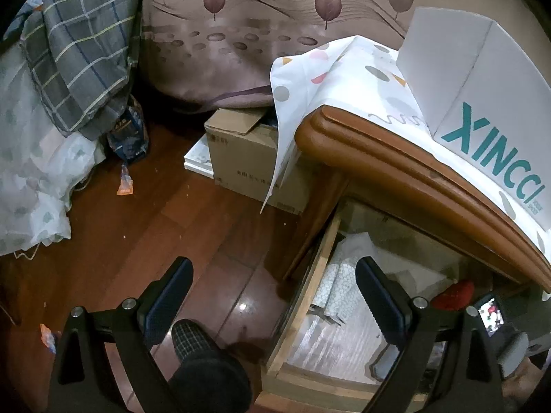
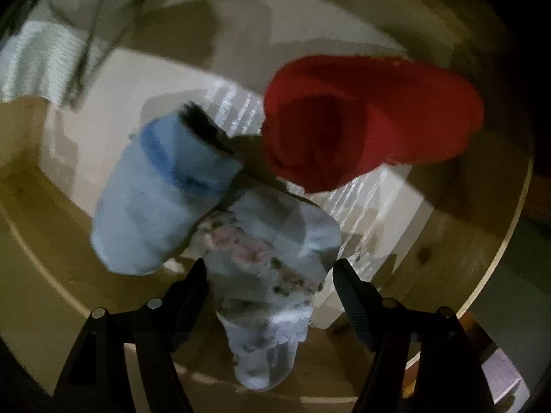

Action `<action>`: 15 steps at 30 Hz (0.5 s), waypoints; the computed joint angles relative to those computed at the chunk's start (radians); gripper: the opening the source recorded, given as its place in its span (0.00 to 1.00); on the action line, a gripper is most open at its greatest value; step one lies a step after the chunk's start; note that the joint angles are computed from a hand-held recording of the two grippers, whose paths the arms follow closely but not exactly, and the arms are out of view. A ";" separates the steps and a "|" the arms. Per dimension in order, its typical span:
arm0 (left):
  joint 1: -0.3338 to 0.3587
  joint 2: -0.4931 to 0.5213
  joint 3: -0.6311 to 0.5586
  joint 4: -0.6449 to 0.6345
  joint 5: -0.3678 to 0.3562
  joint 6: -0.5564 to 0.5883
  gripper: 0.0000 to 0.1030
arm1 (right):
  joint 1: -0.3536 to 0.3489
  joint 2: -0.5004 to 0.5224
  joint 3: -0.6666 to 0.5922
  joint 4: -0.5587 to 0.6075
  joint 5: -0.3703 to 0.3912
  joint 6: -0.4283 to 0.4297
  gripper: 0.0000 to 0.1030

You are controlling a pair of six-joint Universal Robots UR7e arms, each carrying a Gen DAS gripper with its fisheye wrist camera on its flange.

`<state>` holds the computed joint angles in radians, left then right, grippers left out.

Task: Take underwear out of drawer
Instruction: 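Reach the right gripper into the drawer and grasp the light blue floral sock, then lift the light blue floral sock out of the drawer with the right gripper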

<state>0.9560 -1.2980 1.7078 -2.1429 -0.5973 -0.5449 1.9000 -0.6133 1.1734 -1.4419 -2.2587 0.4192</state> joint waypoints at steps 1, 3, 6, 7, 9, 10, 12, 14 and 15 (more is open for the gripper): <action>0.000 -0.001 0.001 0.001 0.001 -0.001 0.91 | -0.003 0.007 -0.007 0.014 -0.005 0.004 0.72; 0.001 -0.001 0.001 -0.003 0.001 0.004 0.91 | -0.003 0.025 -0.023 0.045 -0.012 0.002 0.72; 0.001 -0.001 0.000 0.000 -0.002 0.003 0.91 | 0.000 0.042 -0.043 0.065 -0.025 -0.002 0.72; 0.001 0.000 -0.001 0.002 -0.001 0.007 0.91 | -0.002 0.048 -0.051 0.075 -0.018 0.002 0.72; 0.000 0.000 0.001 0.008 0.002 0.010 0.91 | 0.000 0.060 -0.061 0.081 -0.016 0.007 0.71; 0.000 0.002 0.000 0.009 0.002 0.013 0.91 | -0.001 0.061 -0.062 0.078 -0.016 0.003 0.68; 0.000 0.003 0.000 0.011 0.004 0.013 0.91 | -0.002 0.058 -0.051 0.039 0.000 -0.024 0.57; 0.000 0.003 0.000 0.009 0.000 0.014 0.91 | 0.002 0.049 -0.032 0.006 0.003 -0.041 0.46; 0.000 0.004 0.000 0.011 0.002 0.012 0.91 | 0.005 0.046 -0.025 -0.012 -0.002 -0.051 0.34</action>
